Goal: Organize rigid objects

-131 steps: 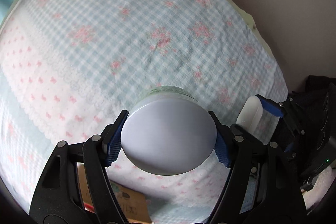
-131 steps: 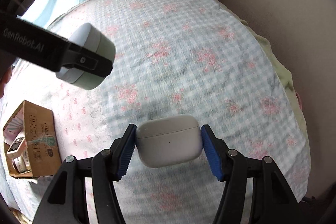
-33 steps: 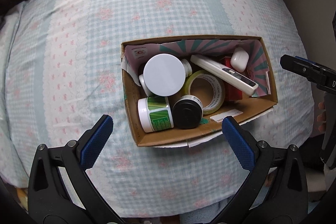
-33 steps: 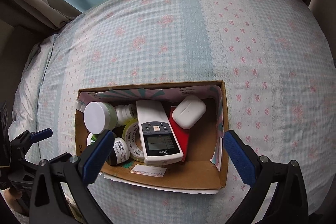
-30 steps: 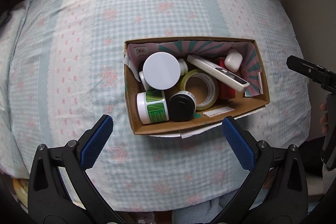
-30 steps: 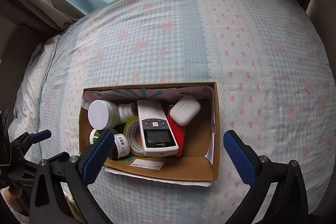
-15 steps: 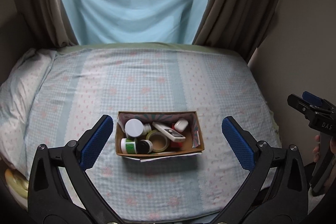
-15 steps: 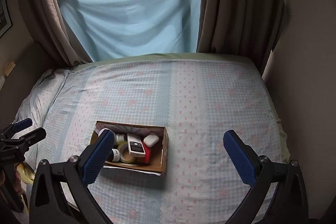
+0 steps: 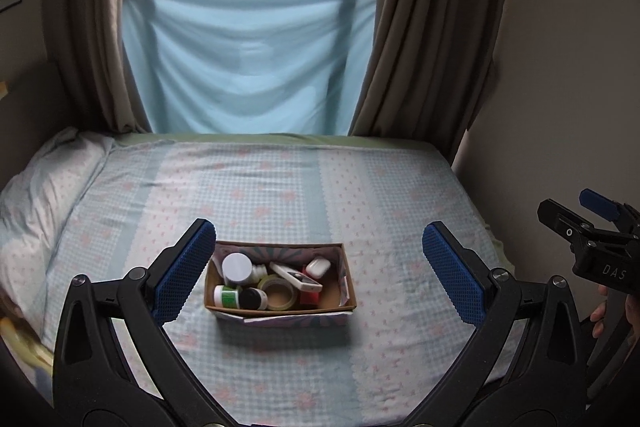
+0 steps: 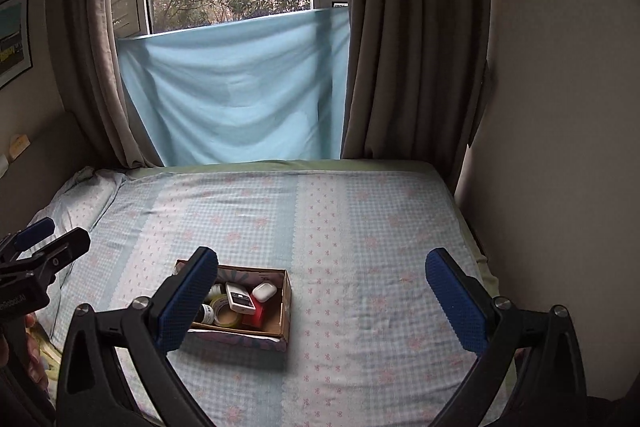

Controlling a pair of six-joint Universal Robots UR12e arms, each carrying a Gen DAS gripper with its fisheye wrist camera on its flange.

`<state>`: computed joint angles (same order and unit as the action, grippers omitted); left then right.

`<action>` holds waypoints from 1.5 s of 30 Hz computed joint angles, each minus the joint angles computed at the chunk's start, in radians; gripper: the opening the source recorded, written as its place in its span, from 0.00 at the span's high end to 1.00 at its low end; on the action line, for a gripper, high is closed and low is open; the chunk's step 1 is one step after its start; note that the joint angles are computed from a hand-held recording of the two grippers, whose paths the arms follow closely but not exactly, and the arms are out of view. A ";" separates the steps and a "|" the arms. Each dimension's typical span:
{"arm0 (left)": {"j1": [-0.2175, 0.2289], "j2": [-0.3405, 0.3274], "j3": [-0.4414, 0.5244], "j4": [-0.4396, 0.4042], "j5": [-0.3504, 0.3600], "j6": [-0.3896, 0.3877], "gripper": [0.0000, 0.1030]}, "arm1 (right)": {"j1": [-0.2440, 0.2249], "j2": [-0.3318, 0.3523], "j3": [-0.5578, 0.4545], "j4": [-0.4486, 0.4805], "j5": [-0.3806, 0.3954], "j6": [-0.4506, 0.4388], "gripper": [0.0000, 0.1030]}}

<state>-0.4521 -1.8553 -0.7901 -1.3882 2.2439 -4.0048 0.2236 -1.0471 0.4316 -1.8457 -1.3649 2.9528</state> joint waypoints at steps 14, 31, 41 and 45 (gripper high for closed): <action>-0.035 -0.020 0.035 -0.032 0.024 0.006 0.00 | -0.020 -0.076 0.128 -0.085 0.017 0.016 0.00; -0.044 -0.020 0.040 -0.029 0.024 0.014 0.00 | -0.021 -0.091 0.147 -0.087 0.030 0.004 0.00; -0.042 -0.024 0.045 -0.009 0.030 0.040 0.00 | -0.019 -0.084 0.137 -0.084 0.026 -0.003 0.00; -0.042 -0.027 0.049 -0.015 0.035 0.044 0.00 | -0.015 -0.083 0.136 -0.088 0.018 0.002 0.00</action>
<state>-0.4939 -1.8825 -0.7406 -1.4032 2.2786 -3.9603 0.2081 -1.1298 0.5675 -1.9342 -1.3471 2.9552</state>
